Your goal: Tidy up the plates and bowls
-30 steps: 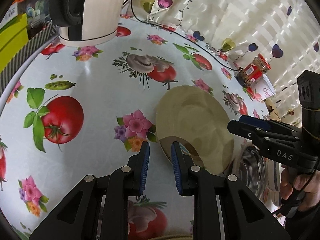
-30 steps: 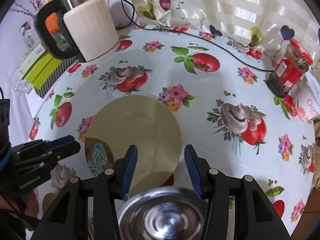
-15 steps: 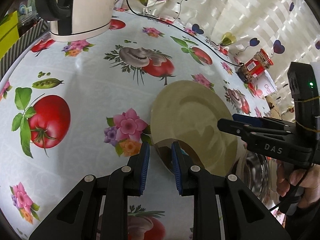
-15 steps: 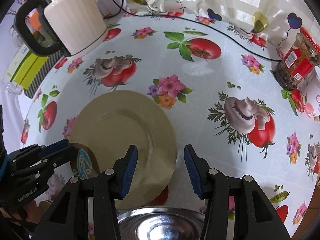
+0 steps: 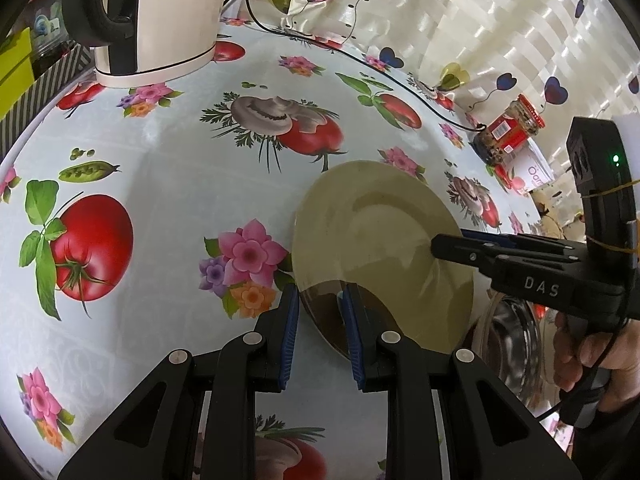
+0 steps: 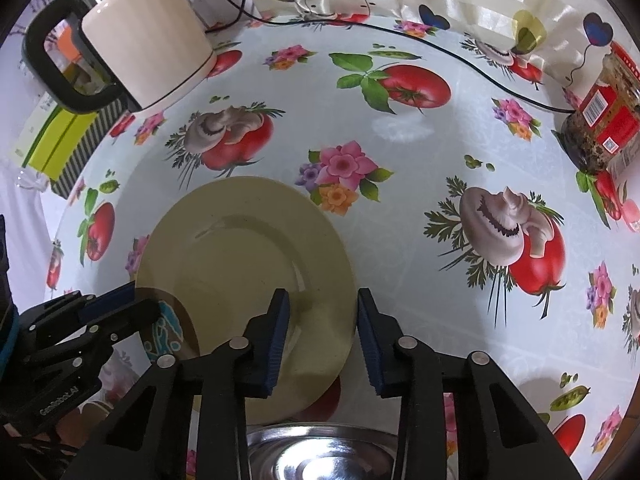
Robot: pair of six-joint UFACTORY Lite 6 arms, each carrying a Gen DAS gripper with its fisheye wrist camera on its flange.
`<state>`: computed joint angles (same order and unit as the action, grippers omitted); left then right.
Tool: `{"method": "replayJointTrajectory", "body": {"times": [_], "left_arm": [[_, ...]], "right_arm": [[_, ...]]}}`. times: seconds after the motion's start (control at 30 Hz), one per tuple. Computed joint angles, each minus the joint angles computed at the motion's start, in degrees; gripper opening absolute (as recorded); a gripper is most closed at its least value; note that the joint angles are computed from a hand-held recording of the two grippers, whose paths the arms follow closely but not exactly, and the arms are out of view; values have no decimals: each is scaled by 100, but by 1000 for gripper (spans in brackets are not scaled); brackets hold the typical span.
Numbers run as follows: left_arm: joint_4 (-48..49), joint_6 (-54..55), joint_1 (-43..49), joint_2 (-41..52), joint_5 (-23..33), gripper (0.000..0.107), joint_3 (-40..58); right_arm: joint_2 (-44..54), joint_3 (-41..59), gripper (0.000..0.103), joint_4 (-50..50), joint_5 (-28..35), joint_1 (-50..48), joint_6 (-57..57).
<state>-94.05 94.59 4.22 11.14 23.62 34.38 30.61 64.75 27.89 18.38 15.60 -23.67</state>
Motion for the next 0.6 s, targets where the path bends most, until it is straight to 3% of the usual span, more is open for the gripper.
{"method": "replayJointTrajectory", "body": {"times": [0.27, 0.6], "left_arm": [[-199, 140, -121, -141, -253, 23, -64], [-90, 123, 108, -345, -399, 23, -171]], "right_arm": [[-90, -121, 27, 380, -30, -56, -302], [-13, 140, 26, 77, 37, 200, 136]]}}
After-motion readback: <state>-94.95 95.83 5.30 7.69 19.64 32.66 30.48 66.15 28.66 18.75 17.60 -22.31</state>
